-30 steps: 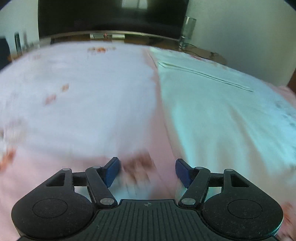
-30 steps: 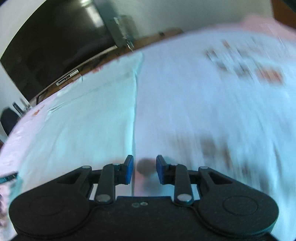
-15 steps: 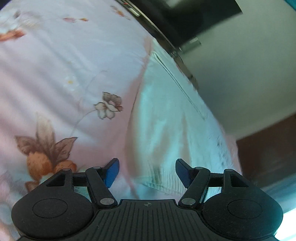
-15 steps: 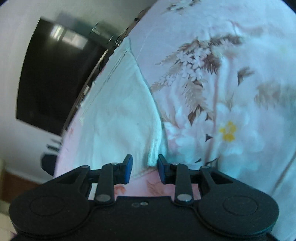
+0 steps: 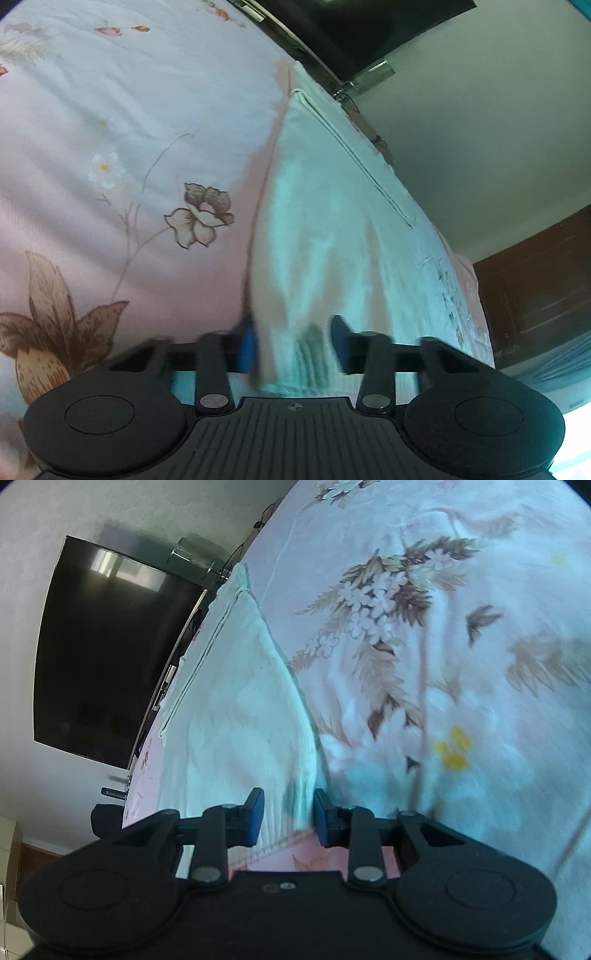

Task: Fold small clothes
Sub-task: 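Grasp the sweater's ribbed hem with the left gripper while the right gripper grasps beside it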

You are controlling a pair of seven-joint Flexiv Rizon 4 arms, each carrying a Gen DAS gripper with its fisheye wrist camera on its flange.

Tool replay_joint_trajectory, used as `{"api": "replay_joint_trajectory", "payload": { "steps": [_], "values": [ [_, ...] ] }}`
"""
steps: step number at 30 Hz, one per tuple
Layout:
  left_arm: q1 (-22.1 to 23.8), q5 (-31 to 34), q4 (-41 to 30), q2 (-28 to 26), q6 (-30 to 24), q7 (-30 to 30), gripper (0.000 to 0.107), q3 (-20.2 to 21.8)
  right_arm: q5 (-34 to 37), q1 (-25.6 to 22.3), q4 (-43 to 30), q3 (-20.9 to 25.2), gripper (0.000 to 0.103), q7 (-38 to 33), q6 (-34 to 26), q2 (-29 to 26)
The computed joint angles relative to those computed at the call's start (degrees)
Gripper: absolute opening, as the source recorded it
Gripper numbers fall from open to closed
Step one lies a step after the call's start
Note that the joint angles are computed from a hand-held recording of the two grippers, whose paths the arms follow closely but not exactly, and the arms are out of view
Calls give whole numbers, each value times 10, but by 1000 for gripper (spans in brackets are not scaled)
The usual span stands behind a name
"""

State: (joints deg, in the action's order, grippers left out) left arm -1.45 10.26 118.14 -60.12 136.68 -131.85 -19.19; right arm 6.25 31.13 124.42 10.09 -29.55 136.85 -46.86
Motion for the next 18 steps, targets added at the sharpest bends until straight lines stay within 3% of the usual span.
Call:
{"api": "replay_joint_trajectory", "payload": {
  "steps": [2,10,17,18],
  "values": [
    [8,8,-2,-7,4,-5,30,-4,-14,-5,-8,-1,27,-3,-4,-4],
    [-13,-13,1,-5,21,-4,34,9,-30,0,-8,-11,19,-39,-42,12],
    [-58,-62,7,39,-30,44,33,42,-28,6,-9,-7,19,-51,-54,17],
    [-72,-76,10,47,-38,58,17,53,-24,9,-10,-10,18,-53,-57,18]
  ]
}}
